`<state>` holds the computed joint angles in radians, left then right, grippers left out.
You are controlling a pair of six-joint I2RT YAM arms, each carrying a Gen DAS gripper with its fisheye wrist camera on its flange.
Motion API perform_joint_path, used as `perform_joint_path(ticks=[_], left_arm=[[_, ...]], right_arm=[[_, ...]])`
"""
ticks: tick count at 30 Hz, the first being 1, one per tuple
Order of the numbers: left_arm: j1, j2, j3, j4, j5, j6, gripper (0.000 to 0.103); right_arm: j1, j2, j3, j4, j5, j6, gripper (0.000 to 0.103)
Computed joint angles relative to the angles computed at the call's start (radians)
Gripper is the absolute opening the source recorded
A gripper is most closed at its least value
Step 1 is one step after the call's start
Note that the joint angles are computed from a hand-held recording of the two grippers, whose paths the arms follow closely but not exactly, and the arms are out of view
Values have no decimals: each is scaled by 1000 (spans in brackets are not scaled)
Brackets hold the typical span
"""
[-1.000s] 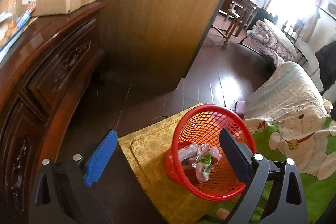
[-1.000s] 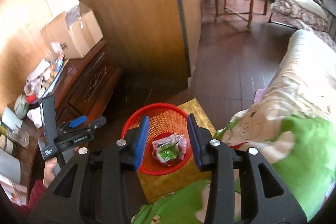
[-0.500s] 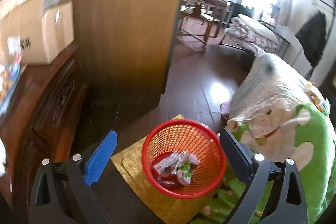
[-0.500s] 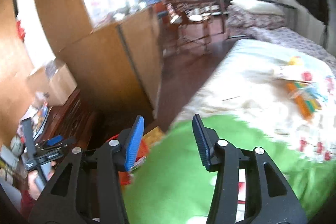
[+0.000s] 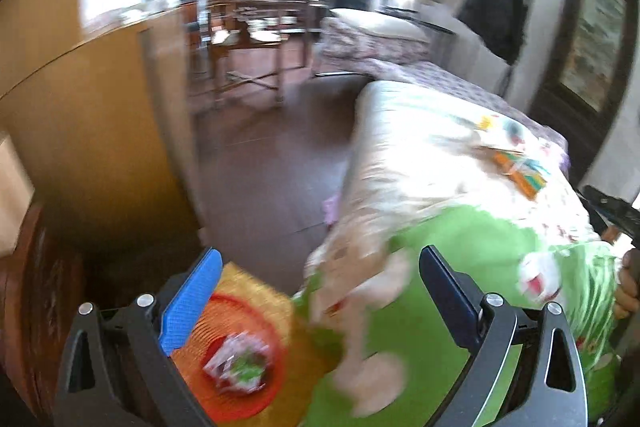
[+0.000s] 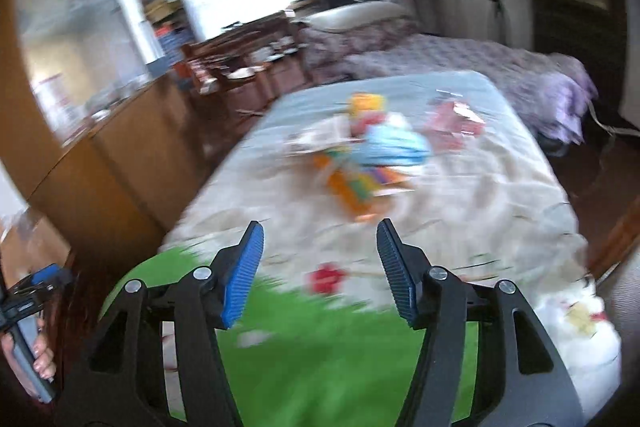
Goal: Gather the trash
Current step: 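Move both grippers back over the remaining trash on the bed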
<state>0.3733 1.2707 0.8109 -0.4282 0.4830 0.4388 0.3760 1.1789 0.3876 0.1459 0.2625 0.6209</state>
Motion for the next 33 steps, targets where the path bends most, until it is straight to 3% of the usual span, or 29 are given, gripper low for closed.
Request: perform_joint_path(ticks=[4, 7, 15, 19, 23, 27, 31, 33], left_arm=[[-289, 52, 36, 77, -157, -127, 97], [-503, 174, 128, 117, -267, -216, 97], [-780, 563, 490, 149, -359, -379, 97], [-851, 749, 705, 131, -378, -435, 97], [-897, 983, 1012, 35, -397, -490, 97], [-881, 1085, 1118, -2, -408, -505, 97], [-856, 1210, 1305, -184, -421, -527, 97], [-833, 1201, 1298, -213, -433, -530, 97]], right_arm=[[-218, 81, 0, 62, -167, 0, 60], [-343, 163, 9, 126, -281, 21, 64], [-508, 359, 2, 285, -529, 107, 70], [-536, 393, -15, 332, -585, 142, 73], [-535, 420, -12, 346, -596, 153, 74], [-522, 422, -11, 340, -581, 153, 75], [-523, 425, -10, 345, -585, 164, 75], [-522, 420, -14, 346, -587, 168, 75]])
